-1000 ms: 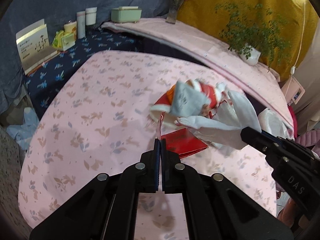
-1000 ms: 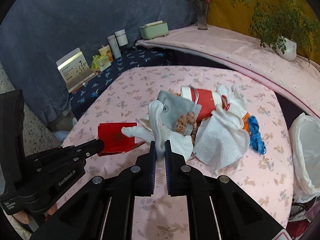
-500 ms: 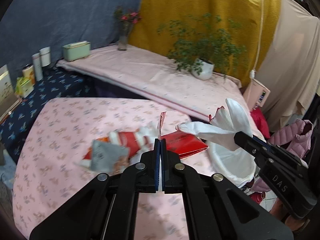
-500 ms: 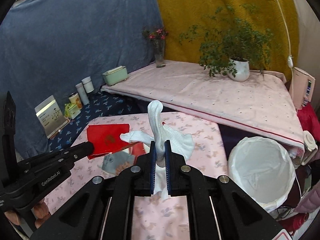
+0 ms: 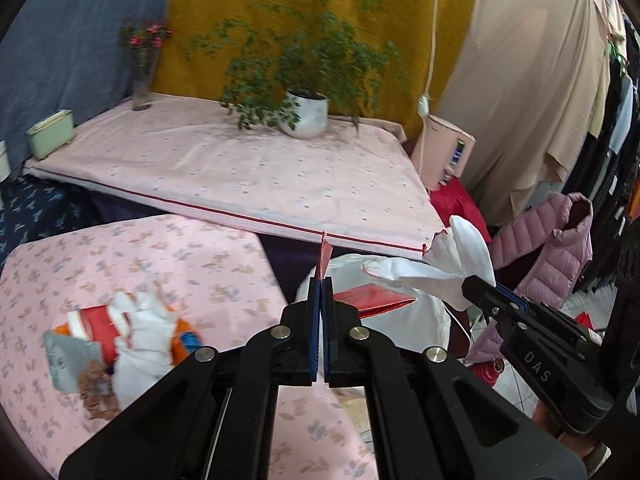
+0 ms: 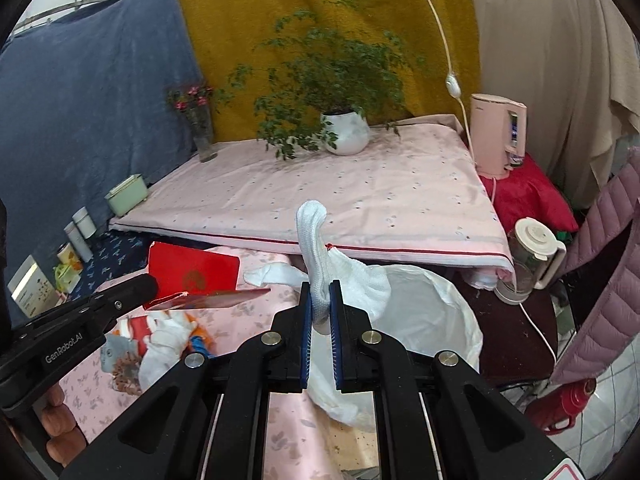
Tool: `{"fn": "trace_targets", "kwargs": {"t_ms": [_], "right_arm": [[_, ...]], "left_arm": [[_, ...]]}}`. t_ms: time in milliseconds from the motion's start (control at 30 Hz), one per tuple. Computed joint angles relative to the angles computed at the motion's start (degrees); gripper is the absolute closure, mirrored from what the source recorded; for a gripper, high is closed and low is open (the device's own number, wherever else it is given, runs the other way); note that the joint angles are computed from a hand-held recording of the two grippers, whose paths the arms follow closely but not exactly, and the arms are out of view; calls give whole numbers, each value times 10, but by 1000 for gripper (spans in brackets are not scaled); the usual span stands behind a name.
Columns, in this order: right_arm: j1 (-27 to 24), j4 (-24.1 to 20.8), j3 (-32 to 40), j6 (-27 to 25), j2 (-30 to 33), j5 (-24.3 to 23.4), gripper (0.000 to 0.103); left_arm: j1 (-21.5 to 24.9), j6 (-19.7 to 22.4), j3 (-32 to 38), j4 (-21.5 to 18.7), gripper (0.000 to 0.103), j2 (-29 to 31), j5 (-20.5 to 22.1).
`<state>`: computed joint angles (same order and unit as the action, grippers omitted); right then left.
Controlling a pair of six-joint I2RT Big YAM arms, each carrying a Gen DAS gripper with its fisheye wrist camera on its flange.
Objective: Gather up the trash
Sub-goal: 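Carry the red wallet over the trash bin and open the left gripper, then grasp the grey pouch with the left gripper while the right gripper grasps the white tissue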
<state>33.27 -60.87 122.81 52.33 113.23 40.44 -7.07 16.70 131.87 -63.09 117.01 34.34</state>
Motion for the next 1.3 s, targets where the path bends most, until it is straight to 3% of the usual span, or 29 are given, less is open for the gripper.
{"fn": "trace_targets", "kwargs": {"t_ms": [167, 300, 367, 400, 433, 467, 533, 600, 1000, 1300], "right_arm": [[-20, 17, -69, 24, -32, -12, 95], [-34, 23, -87, 35, -34, -23, 95], [-39, 31, -94, 45, -35, -26, 89], [-41, 31, -94, 50, -34, -25, 85], [-42, 28, -93, 57, -34, -24, 74], [-43, 29, -92, 62, -33, -21, 63], [-42, 32, -92, 65, -33, -15, 59], [-40, 30, -87, 63, -30, -14, 58], [-9, 1, -12, 39, 13, -2, 49], [15, -24, 77, 22, 72, -23, 48]], "left_arm": [[-30, 5, 16, -10, 102, 22, -5], [-44, 9, 77, -60, 100, 64, 9], [-49, 0, 80, -54, 96, 70, 1], [-50, -5, 79, -49, 82, 71, -8], [-51, -13, 77, -44, 63, 72, -17], [-49, -24, 65, -30, 55, 67, -21], [-46, -34, 44, -7, 52, 57, -30], [-45, -28, 42, -7, 41, 55, -44], [-12, -36, -43, 53, 28, 5, -67], [28, -47, -87, 78, 20, -14, -94]]}}
